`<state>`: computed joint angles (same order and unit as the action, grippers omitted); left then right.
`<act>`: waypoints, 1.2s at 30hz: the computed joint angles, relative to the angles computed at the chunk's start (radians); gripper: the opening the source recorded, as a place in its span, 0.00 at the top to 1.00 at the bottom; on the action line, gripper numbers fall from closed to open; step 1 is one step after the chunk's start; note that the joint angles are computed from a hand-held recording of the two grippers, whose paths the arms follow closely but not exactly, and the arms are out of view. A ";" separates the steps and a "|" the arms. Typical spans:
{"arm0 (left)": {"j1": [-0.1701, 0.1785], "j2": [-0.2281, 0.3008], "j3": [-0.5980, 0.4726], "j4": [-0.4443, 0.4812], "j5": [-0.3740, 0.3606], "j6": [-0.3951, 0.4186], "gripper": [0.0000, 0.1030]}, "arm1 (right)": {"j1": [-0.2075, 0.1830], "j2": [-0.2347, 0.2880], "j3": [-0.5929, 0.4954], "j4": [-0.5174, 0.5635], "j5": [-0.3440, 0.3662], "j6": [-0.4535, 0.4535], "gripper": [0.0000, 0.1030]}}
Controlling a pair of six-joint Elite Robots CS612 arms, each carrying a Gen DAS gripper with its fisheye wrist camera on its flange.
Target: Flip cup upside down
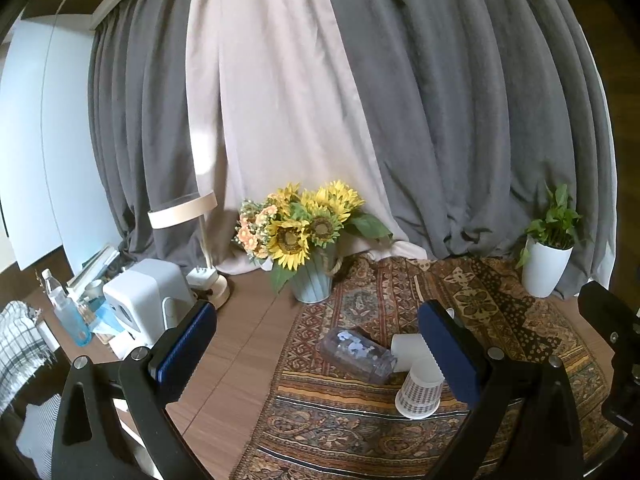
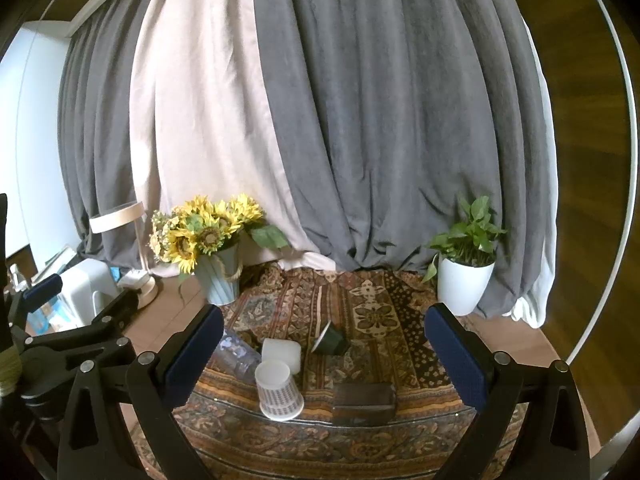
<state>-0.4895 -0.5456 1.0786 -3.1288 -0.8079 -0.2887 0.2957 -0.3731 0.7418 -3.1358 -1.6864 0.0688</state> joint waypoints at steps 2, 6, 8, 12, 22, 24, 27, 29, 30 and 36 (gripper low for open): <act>0.000 0.000 -0.001 -0.002 0.002 0.002 0.00 | -0.001 -0.001 0.000 0.000 0.000 0.001 0.02; -0.001 0.001 -0.002 -0.005 0.003 0.007 0.00 | -0.002 -0.002 0.001 0.000 -0.002 0.001 0.02; -0.002 0.001 -0.003 -0.004 0.004 0.007 0.00 | -0.003 -0.002 0.001 -0.002 0.000 -0.001 0.02; -0.002 0.002 -0.004 -0.003 0.004 0.008 0.00 | -0.003 -0.003 0.003 -0.004 -0.001 -0.001 0.02; -0.002 0.002 -0.004 -0.004 0.003 0.010 0.00 | -0.005 -0.003 0.006 -0.009 0.004 -0.002 0.02; -0.002 0.002 -0.004 -0.002 0.005 0.008 0.00 | -0.005 -0.003 0.007 -0.009 0.003 -0.003 0.02; -0.001 0.001 -0.003 -0.002 0.002 0.007 0.00 | -0.004 -0.003 0.007 -0.010 0.000 -0.004 0.02; -0.001 0.000 0.000 -0.004 -0.002 0.009 0.00 | -0.005 -0.004 0.009 -0.012 0.001 -0.005 0.02; -0.001 0.000 0.001 -0.007 -0.004 0.011 0.00 | -0.005 -0.004 0.010 -0.013 0.002 -0.005 0.02; 0.000 -0.004 0.010 -0.019 -0.006 0.011 0.00 | -0.004 -0.004 0.009 -0.013 0.001 -0.004 0.02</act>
